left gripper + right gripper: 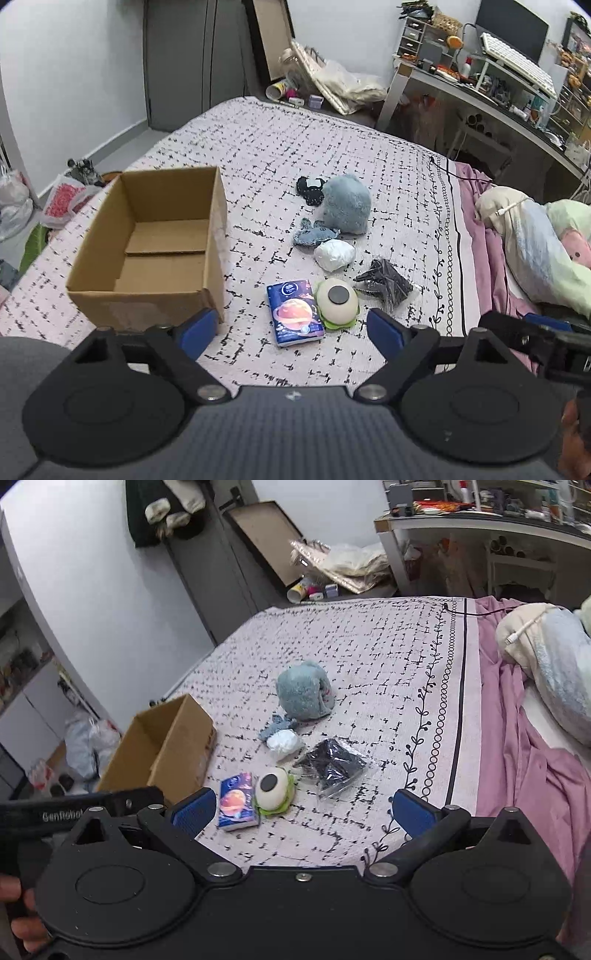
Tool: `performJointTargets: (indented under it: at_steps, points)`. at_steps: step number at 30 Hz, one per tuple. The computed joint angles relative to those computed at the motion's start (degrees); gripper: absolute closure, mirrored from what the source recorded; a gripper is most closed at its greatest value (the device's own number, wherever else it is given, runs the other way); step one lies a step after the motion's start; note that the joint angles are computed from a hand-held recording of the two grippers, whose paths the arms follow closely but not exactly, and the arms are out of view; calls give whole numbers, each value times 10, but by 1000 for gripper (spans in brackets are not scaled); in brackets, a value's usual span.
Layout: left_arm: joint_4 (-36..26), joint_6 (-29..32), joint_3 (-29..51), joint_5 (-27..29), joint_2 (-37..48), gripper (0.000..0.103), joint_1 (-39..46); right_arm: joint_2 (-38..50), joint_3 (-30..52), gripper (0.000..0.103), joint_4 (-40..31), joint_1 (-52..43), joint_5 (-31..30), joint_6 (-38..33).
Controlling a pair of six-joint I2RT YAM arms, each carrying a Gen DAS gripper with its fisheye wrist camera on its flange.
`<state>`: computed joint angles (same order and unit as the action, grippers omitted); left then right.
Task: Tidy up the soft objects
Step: 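Move both tools toward the tissue pack and black bag on the bed, then grasp the blue tissue pack with the left tool while the right tool grasps the black bag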
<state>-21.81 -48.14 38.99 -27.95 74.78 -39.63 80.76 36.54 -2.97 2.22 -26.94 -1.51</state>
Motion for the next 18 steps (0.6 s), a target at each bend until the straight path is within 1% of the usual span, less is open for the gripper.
performJointTargets:
  at_steps: [5,8,10,14,18]
  points:
    - [41,8,8,30,42,23,31,61,55,0,-20,-9,-3,-21]
    - [58,13,11,49,63,25,47,92,75,2,-19,-10,2,-25]
    - [66,13,17,60,80,25,58,112,88,2,-21,-8,3,-27]
    - [77,11,31,80,117,30,82,158,130,6,-33,-5,-1,-27]
    - [84,6,52,103,162,35,102,204,179,8,-48,7,9,-43]
